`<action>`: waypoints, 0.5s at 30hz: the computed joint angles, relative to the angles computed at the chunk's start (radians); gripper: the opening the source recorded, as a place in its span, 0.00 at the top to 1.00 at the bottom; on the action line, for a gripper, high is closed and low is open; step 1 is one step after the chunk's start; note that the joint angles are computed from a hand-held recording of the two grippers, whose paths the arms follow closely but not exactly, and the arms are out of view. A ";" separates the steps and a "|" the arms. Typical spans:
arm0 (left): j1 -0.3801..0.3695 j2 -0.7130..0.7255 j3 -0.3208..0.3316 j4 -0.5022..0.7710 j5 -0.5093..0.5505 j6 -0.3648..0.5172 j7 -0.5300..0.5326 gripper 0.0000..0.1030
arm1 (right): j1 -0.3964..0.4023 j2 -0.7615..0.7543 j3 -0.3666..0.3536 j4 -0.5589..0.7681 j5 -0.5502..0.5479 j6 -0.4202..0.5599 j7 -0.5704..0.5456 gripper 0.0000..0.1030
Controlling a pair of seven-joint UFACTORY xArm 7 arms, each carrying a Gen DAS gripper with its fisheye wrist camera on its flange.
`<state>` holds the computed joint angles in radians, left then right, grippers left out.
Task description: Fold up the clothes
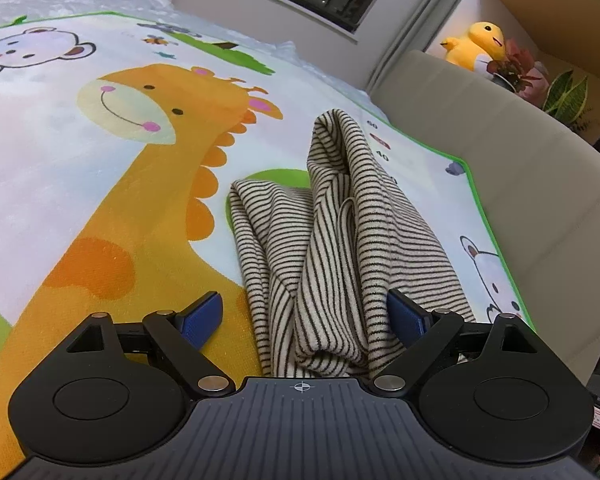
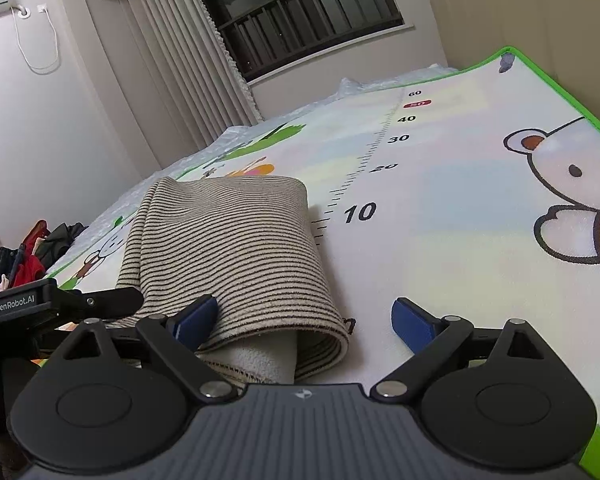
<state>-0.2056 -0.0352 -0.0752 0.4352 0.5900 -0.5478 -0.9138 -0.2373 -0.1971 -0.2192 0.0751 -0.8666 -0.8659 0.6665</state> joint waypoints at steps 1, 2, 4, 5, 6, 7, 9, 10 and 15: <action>-0.001 -0.002 -0.002 -0.004 -0.007 -0.001 0.005 0.10 | -0.003 0.001 -0.004 0.000 -0.008 -0.001 0.002 0.08; -0.001 -0.004 -0.002 -0.008 -0.012 -0.003 0.011 0.10 | -0.004 -0.001 -0.006 0.001 -0.015 0.001 0.007 0.08; -0.001 -0.008 -0.001 -0.015 -0.013 -0.009 0.019 0.11 | -0.007 -0.016 -0.008 0.004 -0.032 0.022 0.026 0.08; -0.002 -0.010 0.001 -0.017 -0.011 -0.011 0.021 0.12 | -0.007 -0.030 -0.011 0.005 -0.046 0.039 0.042 0.08; -0.002 -0.011 0.003 -0.018 -0.004 -0.012 0.020 0.12 | -0.006 -0.044 -0.016 0.008 -0.063 0.058 0.062 0.08; -0.001 -0.013 0.005 -0.017 0.006 -0.011 0.015 0.13 | -0.005 -0.058 -0.027 0.013 -0.093 0.075 0.092 0.08; 0.002 -0.018 0.016 -0.012 0.049 -0.006 -0.013 0.14 | -0.009 -0.085 -0.062 0.026 -0.185 0.099 0.171 0.08; 0.003 -0.020 0.021 -0.009 0.070 -0.004 -0.027 0.15 | -0.015 -0.100 -0.077 0.032 -0.231 0.104 0.207 0.08; 0.008 -0.025 0.030 -0.003 0.122 -0.003 -0.059 0.17 | -0.043 -0.144 -0.101 0.076 -0.389 0.118 0.296 0.08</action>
<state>-0.1975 -0.0601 -0.0447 0.4320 0.7119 -0.5504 -0.9726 -0.2805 -0.3410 -0.3202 0.1507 -1.2558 -0.7474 0.9627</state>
